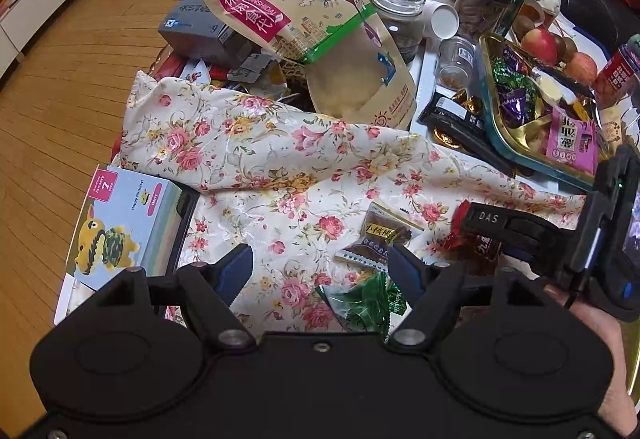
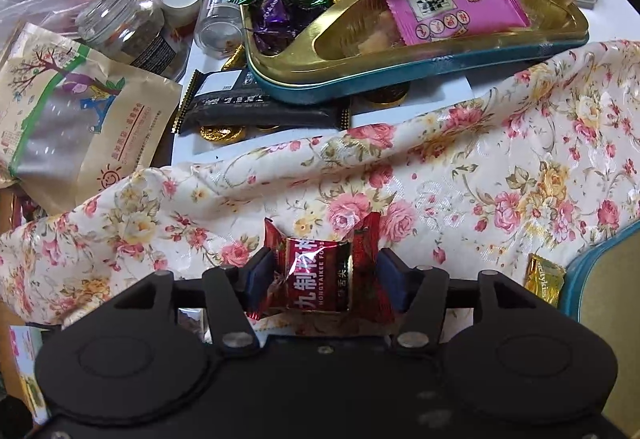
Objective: Organize snacks
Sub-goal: 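Lift the red packet with the right tool while the left tool grasps a green-wrapped candy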
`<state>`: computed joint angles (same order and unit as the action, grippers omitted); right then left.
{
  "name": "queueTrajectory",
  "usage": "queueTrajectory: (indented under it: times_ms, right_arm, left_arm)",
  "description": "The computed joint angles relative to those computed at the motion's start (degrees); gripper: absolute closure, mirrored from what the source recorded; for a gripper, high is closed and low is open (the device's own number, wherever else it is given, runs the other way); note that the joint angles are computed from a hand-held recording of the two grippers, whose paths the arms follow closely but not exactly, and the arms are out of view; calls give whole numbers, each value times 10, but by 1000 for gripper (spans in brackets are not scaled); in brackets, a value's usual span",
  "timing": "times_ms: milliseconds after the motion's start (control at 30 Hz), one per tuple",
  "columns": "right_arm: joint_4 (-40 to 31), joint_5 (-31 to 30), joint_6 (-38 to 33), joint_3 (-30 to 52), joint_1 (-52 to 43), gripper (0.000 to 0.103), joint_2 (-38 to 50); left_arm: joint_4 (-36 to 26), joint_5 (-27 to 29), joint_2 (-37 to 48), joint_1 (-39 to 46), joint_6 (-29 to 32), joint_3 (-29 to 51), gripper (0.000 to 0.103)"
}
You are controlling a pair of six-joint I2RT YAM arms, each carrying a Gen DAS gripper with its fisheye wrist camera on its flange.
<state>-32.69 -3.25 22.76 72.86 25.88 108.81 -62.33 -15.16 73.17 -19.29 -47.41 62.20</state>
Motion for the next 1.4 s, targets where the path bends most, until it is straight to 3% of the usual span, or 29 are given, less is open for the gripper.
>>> queueTrajectory:
  times_ms: [367,567,867,1233,1400]
  right_arm:
    - [49,40,-26,-26,36,35,15]
    - [43,44,-37,-29,44,48,9]
    - [-13,-23,-76,-46,-30,49,-85]
    - [-113,-97,-125,-67,-116,49,-234]
    - [-139,-140,-145,-76,-160,49,-287]
  left_arm:
    - [10,21,10,4,-1,-13,28]
    - [24,21,13,-5,-4,-22,29]
    - [74,64,6,-3,-20,-62,33]
    - [118,32,49,-57,-55,-102,33]
    - [150,51,77,-47,-62,-117,33]
